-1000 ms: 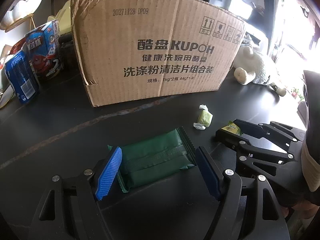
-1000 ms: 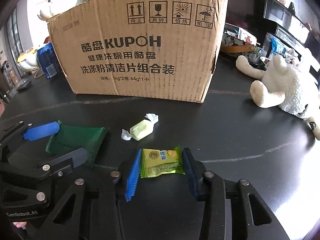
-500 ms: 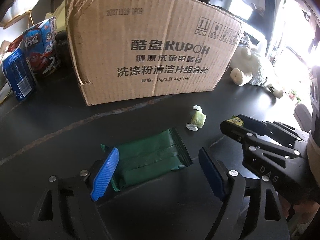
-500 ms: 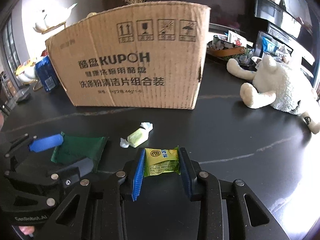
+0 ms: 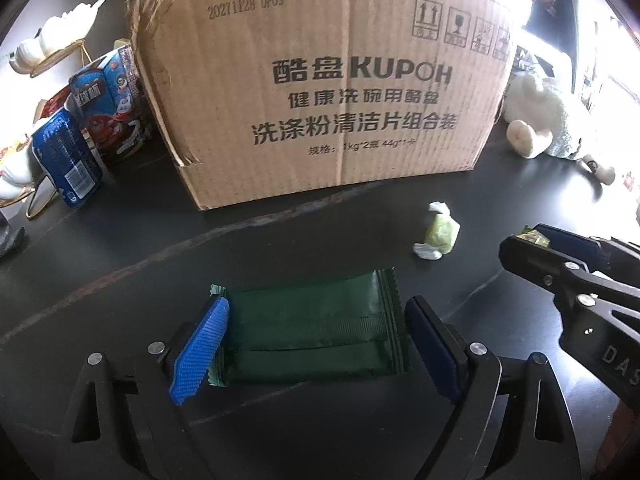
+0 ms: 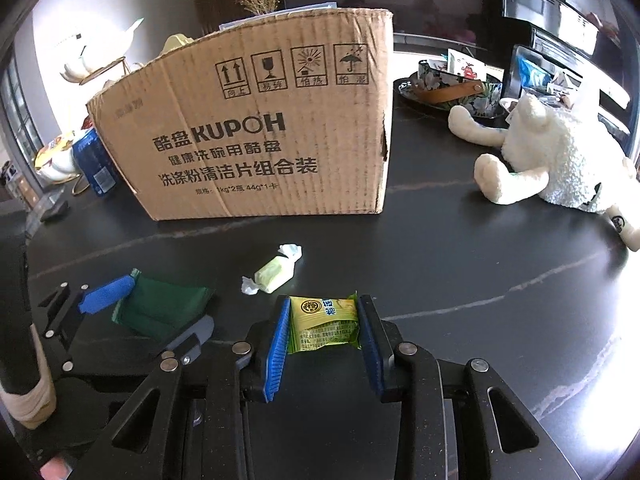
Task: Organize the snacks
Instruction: 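Grasp the green bag with the left gripper while the right grasps the yellow-green candy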
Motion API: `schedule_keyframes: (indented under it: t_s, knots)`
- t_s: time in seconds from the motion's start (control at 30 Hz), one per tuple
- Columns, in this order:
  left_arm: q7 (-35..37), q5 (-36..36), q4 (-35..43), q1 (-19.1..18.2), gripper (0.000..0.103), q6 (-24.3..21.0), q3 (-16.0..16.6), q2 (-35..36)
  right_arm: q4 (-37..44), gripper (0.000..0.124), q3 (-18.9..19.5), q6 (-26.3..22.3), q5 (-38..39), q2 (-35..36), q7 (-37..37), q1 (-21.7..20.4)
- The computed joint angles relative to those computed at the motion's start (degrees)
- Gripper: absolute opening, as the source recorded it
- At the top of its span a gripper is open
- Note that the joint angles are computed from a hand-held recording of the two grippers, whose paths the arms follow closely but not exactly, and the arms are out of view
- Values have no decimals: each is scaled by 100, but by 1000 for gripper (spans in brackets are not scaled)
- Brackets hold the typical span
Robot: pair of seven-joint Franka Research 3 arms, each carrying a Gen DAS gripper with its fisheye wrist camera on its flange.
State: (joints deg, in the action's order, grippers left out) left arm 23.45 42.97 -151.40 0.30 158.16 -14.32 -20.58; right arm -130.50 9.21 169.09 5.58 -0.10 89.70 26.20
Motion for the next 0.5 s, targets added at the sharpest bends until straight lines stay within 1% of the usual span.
schedule_keyframes:
  t_s: [0.1, 0.17, 0.2, 0.27, 0.37, 0.47, 0.5]
  knots:
    - [30, -10, -67, -3, 89, 91, 45, -48, 4, 34, 8, -16, -13, 1, -3, 12]
    - [-19, 1, -156, 43, 83, 132, 31, -152, 1, 34, 15, -22, 9, -3, -31, 23]
    - [-30, 3, -234, 65, 78, 160, 43, -240, 3, 34, 14, -22, 21, 0, -53, 24]
    - [-18, -26, -373, 105, 76, 360, 88, -358, 4, 34, 17, -20, 33, 3, -88, 30]
    - [73, -136, -498, 156, 71, 469, 96, -496, -11, 34, 31, -16, 133, -9, -215, 51]
    - [132, -233, -604, 209, 64, 573, 66, -648, -32, 34, 55, 7, 411, -33, -491, 89]
    - [132, -237, -637, 243, 51, 627, 29, -707, -45, 34, 62, 16, 504, -48, -579, 102]
